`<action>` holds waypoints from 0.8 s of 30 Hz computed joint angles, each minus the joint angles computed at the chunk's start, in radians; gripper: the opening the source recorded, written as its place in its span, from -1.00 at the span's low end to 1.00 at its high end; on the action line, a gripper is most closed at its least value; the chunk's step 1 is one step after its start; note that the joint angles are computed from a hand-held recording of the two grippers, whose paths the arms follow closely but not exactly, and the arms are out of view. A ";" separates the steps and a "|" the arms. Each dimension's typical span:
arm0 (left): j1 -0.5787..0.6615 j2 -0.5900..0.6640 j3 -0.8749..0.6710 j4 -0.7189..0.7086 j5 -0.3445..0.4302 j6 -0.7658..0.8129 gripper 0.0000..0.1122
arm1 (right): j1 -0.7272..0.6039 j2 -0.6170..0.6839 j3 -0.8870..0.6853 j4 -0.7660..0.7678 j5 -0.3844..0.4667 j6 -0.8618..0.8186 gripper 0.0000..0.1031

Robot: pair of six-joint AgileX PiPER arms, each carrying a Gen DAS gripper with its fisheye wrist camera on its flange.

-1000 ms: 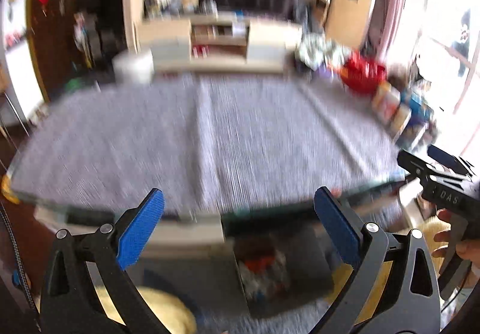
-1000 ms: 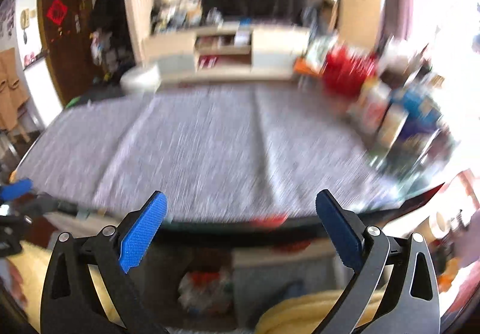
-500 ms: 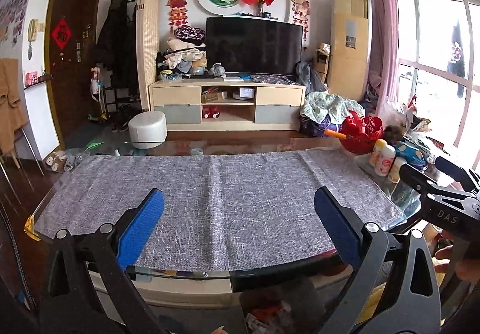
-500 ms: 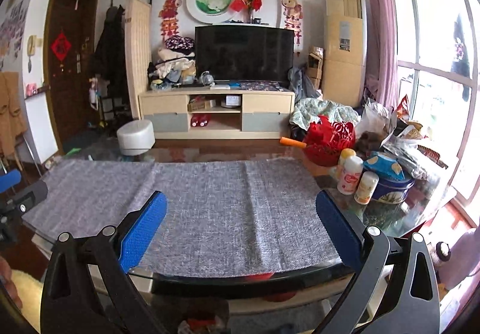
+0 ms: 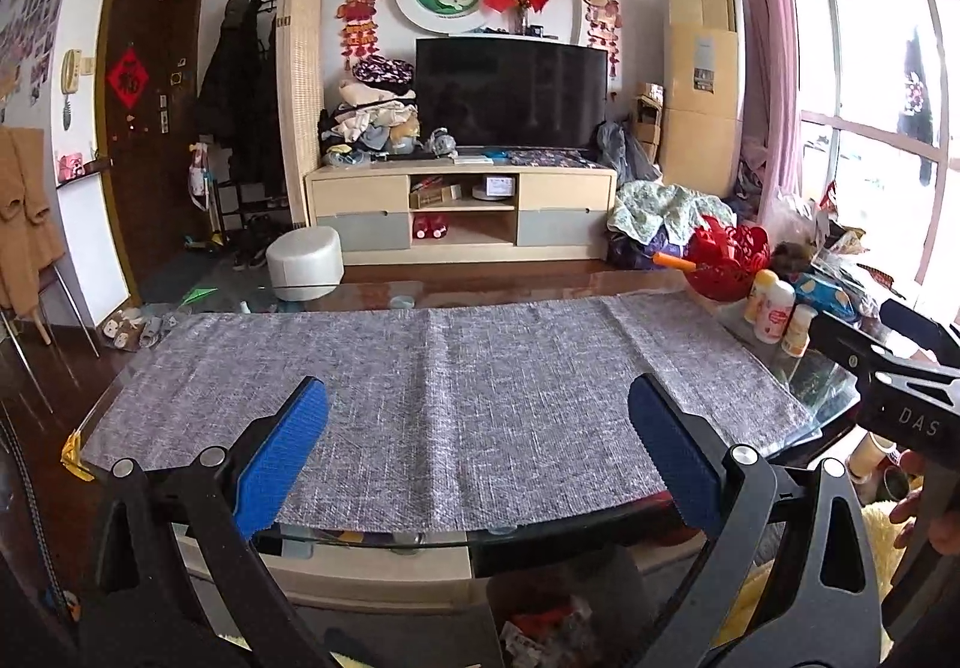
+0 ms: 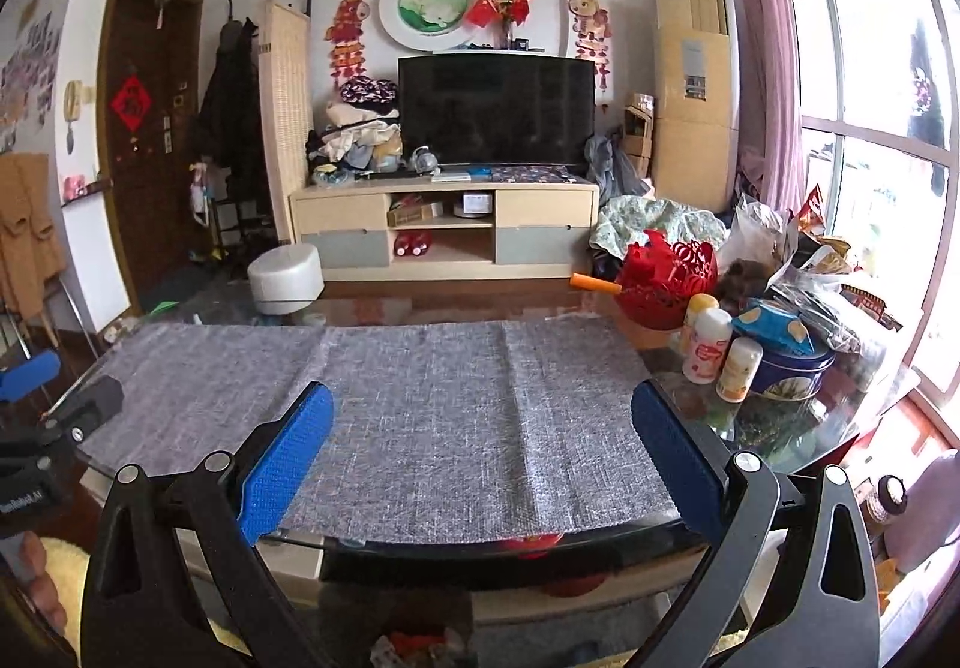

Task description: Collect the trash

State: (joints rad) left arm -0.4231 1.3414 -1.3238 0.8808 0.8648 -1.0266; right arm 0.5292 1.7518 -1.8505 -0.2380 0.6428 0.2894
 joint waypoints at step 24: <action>-0.018 -0.006 0.006 -0.010 0.013 -0.015 0.69 | 0.013 0.022 -0.041 0.040 0.034 -0.044 0.94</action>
State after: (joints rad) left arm -0.4406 1.3353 -1.3175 0.8708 0.8774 -1.0417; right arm 0.5422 1.7740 -1.8916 -0.1982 0.6766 0.2455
